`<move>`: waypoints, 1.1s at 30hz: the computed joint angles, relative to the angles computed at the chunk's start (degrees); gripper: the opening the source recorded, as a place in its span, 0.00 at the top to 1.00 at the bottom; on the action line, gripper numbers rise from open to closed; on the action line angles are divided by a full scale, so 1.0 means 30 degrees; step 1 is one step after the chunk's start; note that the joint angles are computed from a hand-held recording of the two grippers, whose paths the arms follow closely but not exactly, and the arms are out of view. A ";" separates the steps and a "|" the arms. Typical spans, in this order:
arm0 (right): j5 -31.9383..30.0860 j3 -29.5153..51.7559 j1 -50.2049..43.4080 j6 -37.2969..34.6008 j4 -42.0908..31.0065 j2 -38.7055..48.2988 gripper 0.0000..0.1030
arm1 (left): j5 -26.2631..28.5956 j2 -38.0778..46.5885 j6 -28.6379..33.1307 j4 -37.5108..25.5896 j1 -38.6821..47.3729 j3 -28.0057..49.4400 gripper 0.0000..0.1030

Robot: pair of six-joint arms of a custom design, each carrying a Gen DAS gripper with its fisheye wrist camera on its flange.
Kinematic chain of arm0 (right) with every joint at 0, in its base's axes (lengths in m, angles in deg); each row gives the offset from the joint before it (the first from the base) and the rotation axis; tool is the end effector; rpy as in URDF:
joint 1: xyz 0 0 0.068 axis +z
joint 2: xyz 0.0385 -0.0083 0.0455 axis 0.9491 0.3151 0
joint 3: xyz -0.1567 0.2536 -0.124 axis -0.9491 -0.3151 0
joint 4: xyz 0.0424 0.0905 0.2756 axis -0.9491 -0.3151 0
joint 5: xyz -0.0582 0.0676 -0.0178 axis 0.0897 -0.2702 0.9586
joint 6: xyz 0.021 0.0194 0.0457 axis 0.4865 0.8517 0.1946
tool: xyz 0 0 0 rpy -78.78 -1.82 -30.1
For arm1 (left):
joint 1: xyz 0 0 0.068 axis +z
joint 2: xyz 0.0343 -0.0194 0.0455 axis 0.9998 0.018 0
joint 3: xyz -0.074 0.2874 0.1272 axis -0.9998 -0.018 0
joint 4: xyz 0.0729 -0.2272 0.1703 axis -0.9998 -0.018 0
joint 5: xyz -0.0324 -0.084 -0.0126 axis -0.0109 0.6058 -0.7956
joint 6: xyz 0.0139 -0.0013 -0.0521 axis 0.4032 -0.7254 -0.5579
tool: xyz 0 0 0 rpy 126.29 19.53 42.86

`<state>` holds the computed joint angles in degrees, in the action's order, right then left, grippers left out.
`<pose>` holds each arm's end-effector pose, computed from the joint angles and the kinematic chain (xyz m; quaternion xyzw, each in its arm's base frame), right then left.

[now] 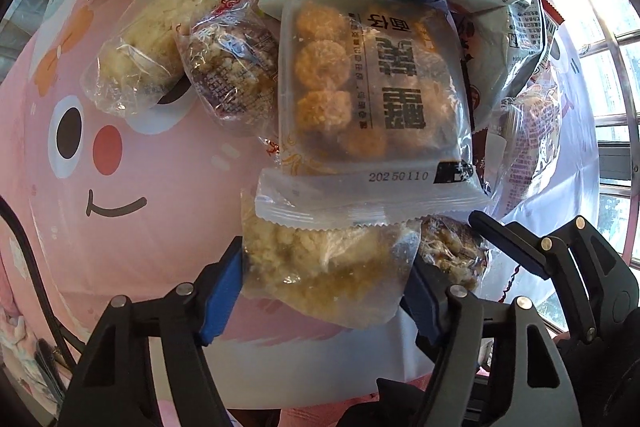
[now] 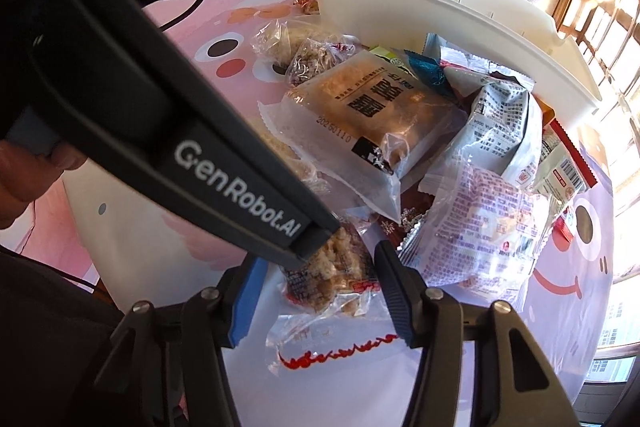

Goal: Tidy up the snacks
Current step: 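Grasp the clear bag of puffed crisps with the left gripper while the right grasps a nut-cluster bag, then carry both bags over the white tray and open both grippers to drop them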

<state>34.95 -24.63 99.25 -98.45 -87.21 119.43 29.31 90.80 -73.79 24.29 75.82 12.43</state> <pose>0.2768 0.1531 0.1457 -0.4318 0.8755 0.1105 0.1866 0.3511 -0.0861 0.1016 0.0958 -0.9938 0.0486 0.0290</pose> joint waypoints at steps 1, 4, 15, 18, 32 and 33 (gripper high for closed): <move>0.0268 0.0242 0.0194 0.0229 -0.0166 0.0074 0.53 | 0.0026 0.0215 -0.0220 -0.0212 -0.0206 0.0475 0.33; 0.0330 0.0714 0.0304 0.0431 -0.0825 0.0153 0.53 | 0.0172 0.0132 -0.0596 -0.0067 -0.0326 0.0399 0.35; -0.0124 0.2308 -0.0515 0.0864 -0.3138 0.0529 0.55 | -0.0716 -0.3487 -0.1294 -0.1433 -0.0187 -0.2062 0.36; -0.0416 0.2263 -0.0820 0.1218 -0.3714 0.0355 0.55 | -0.0728 -0.4530 -0.1561 -0.1677 0.0035 -0.2892 0.36; -0.1148 0.2250 -0.2196 0.2378 -0.5270 -0.1720 0.55 | -0.0713 -1.0632 -0.0558 -0.4764 0.1198 -0.3957 0.36; -0.1200 0.2063 -0.2245 0.2452 -0.5311 -0.2162 0.55 | -0.0647 -1.1100 -0.0424 -0.5000 0.1331 -0.3857 0.36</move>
<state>31.35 -18.44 92.51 -91.10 -103.14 112.95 27.37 57.50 -75.07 9.29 79.81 0.86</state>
